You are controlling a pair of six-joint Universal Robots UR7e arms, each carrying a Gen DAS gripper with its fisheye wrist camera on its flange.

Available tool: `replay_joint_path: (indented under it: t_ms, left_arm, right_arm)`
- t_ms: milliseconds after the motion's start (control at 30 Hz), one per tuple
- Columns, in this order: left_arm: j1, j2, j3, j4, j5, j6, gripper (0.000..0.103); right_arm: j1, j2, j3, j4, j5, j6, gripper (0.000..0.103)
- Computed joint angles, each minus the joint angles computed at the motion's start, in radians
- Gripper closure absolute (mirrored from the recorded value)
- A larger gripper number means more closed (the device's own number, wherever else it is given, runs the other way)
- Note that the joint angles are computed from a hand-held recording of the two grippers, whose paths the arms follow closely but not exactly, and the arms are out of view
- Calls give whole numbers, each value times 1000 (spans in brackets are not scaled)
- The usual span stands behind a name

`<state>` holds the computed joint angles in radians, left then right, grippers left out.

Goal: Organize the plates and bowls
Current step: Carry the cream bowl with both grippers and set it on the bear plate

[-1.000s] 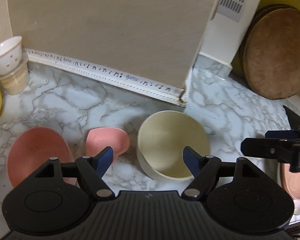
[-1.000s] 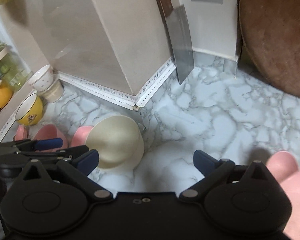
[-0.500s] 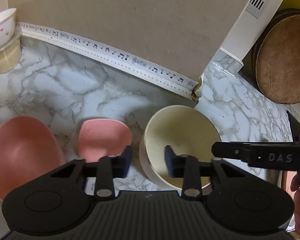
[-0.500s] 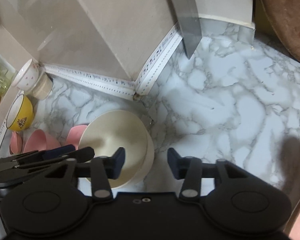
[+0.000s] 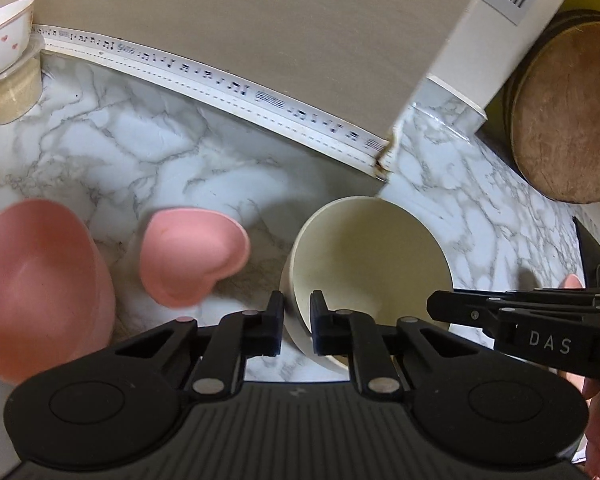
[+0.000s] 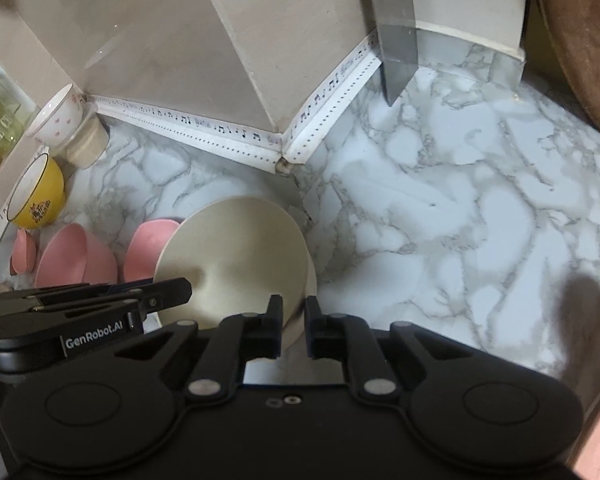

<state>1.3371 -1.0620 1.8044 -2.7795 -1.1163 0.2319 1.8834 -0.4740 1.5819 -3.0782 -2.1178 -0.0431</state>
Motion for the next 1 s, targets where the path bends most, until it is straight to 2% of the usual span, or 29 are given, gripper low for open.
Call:
replay_joint_path:
  t_ms: [133, 433, 667, 1000]
  left_arm:
    - [-32, -32, 50, 1, -15, -4, 90]
    - [-114, -50, 140, 31, -3, 1, 90]
    - [-140, -43, 178, 61, 14, -18, 90]
    - [-144, -35, 194, 54, 21, -4, 90]
  right_arm:
    - [5, -53, 77, -37, -11, -8, 94]
    - [-9, -204, 280, -100, -40, 40, 94]
    - [-40, -250, 374, -125, -49, 66, 94]
    - [-57, -257, 405, -136, -54, 77, 93]
